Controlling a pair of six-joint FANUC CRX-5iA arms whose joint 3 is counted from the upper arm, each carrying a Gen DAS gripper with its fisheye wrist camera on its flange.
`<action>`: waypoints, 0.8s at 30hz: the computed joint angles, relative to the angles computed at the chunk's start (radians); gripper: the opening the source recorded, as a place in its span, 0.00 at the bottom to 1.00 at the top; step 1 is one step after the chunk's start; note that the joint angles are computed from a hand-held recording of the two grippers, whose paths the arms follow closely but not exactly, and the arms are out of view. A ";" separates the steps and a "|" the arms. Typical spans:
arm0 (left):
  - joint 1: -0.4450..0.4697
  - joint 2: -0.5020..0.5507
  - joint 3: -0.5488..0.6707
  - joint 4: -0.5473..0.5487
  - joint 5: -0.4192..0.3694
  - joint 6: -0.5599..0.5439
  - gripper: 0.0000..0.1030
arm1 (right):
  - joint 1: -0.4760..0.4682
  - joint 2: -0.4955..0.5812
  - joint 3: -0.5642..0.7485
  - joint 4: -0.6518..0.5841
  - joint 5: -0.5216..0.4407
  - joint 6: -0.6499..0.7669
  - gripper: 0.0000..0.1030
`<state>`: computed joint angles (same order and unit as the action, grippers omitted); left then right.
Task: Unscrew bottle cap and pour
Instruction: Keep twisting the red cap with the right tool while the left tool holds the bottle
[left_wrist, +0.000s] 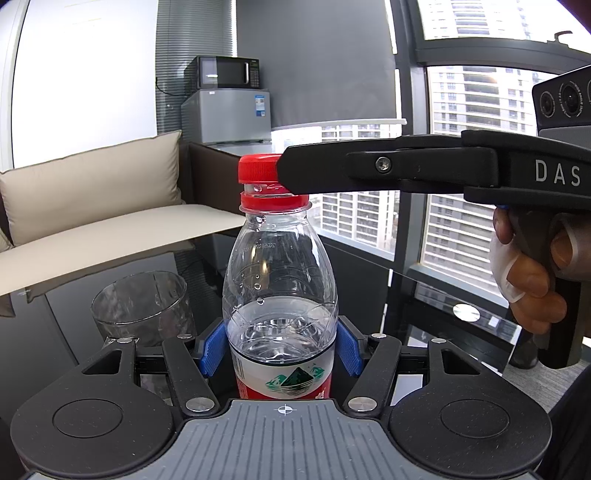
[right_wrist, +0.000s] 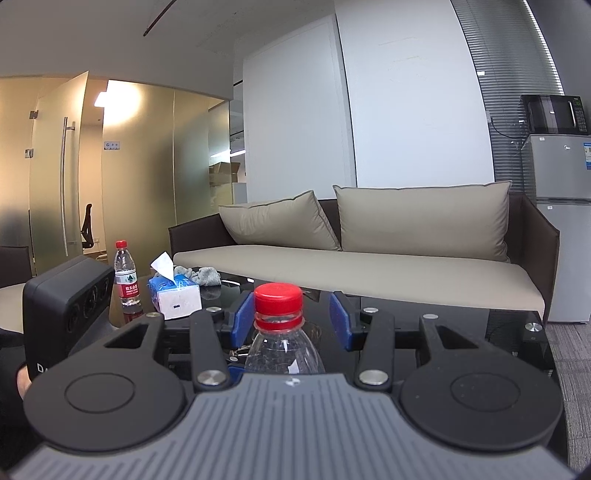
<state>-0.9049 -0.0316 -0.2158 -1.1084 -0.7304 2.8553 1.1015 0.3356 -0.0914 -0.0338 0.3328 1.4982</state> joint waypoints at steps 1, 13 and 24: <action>0.002 -0.003 -0.002 0.002 0.002 -0.004 0.56 | -0.001 -0.001 -0.001 -0.002 0.000 0.001 0.47; 0.004 -0.011 -0.006 0.007 0.001 -0.014 0.56 | -0.004 -0.015 0.004 -0.112 -0.002 0.086 0.49; 0.005 -0.010 -0.005 0.010 0.001 -0.016 0.56 | -0.001 -0.004 -0.028 0.022 0.059 -0.026 0.50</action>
